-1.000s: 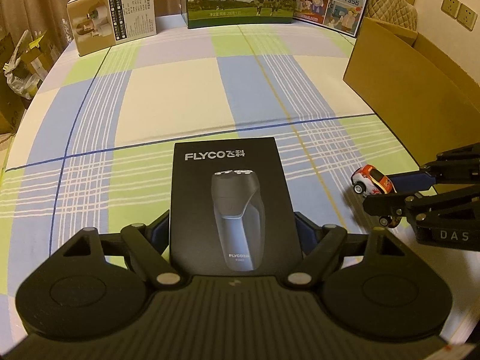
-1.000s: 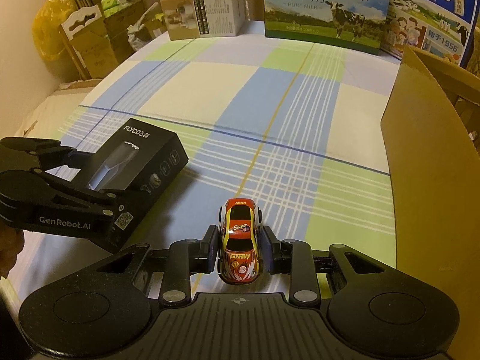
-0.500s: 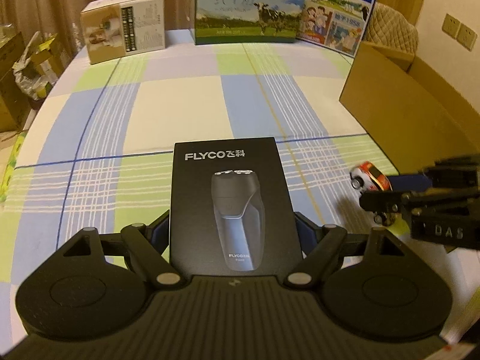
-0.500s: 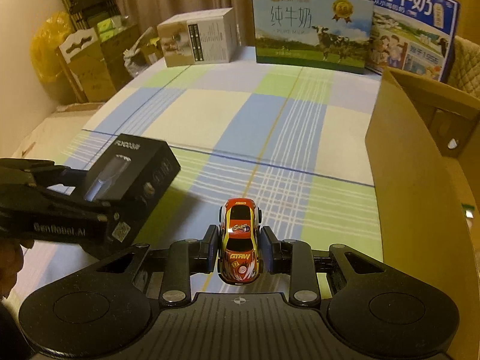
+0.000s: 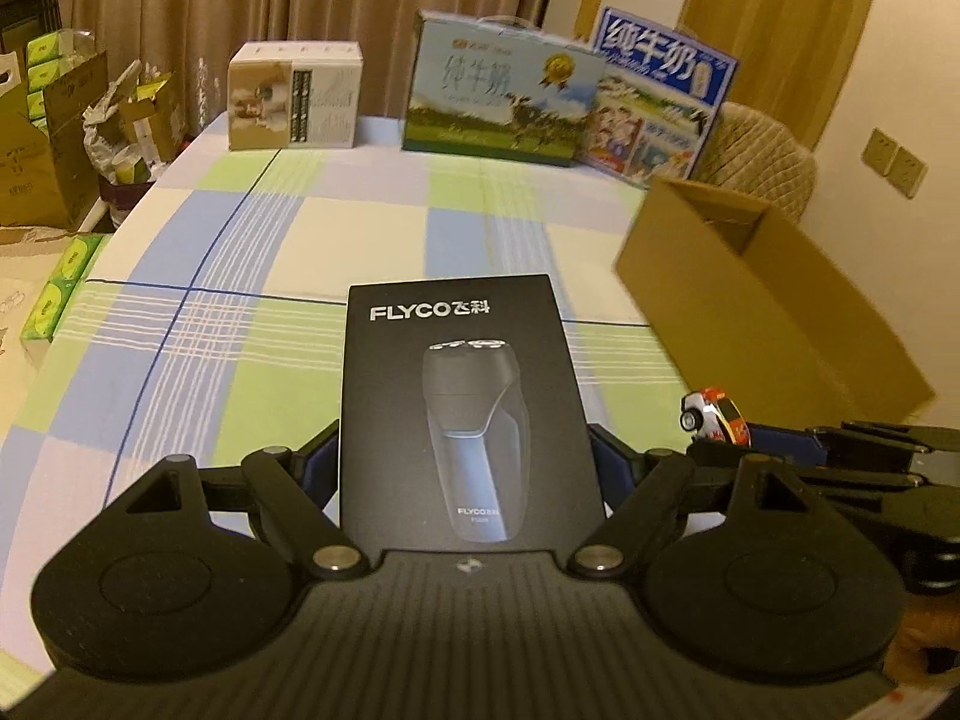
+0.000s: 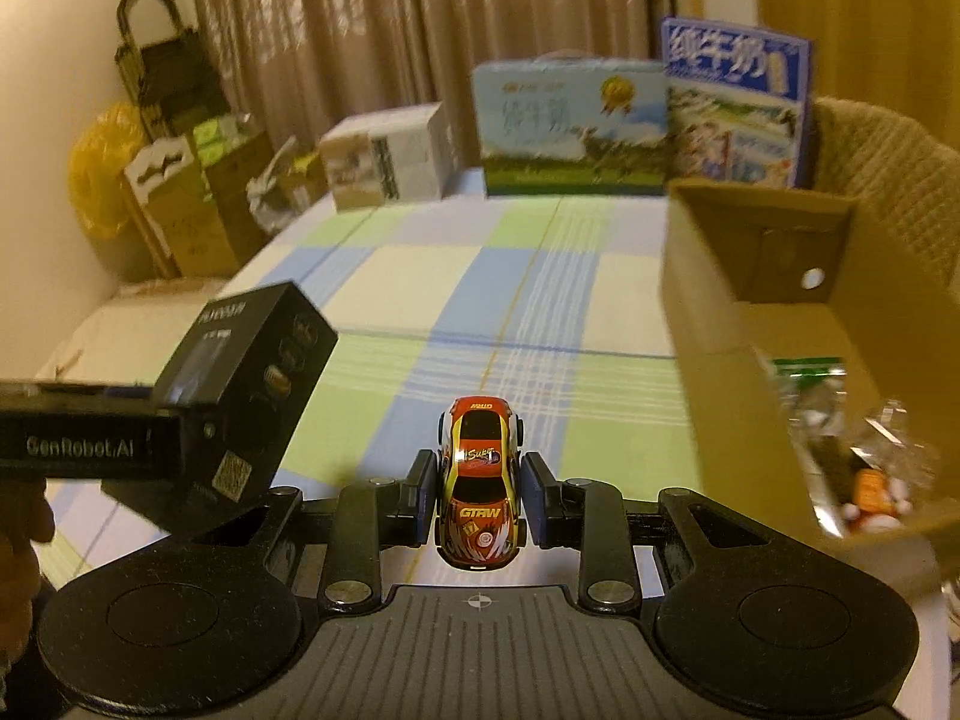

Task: Organize objects
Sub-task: 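Carry shaver box and toy car over the cardboard box with both tools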

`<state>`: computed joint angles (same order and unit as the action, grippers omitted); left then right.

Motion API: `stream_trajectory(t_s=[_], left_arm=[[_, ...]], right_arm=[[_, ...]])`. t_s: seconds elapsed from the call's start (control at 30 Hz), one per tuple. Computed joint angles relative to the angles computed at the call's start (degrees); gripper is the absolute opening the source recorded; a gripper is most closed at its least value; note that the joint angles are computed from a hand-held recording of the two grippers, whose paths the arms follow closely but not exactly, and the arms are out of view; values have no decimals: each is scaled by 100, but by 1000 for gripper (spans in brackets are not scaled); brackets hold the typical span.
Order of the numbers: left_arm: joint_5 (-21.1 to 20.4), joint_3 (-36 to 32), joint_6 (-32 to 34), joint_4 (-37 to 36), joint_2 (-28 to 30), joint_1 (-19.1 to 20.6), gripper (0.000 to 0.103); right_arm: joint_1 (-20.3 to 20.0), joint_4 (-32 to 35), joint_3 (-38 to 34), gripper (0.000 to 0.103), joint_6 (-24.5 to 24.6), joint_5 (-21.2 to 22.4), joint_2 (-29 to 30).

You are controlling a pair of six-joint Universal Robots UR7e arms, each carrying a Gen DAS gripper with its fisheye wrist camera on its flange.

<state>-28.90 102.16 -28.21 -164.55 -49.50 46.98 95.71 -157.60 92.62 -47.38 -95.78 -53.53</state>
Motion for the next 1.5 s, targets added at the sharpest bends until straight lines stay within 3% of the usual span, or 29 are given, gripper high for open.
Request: stream_trajectory(t_s=[0.33, 0.73, 1.07, 1.5], left_arm=[[112, 110, -290, -65, 114, -604, 79], [-88, -326, -128, -38, 523, -899, 79], [-240, -699, 19, 7, 761, -928, 79], [-622, -1780, 519, -129, 1399, -831, 79]], right_arm=[[-54, -426, 566, 27, -215, 23, -817], [-212, -434, 555, 27, -279, 71, -1328], [-313, -316, 360, 27, -275, 7, -1431], [-383, 98, -481, 27, -216, -253, -1183]])
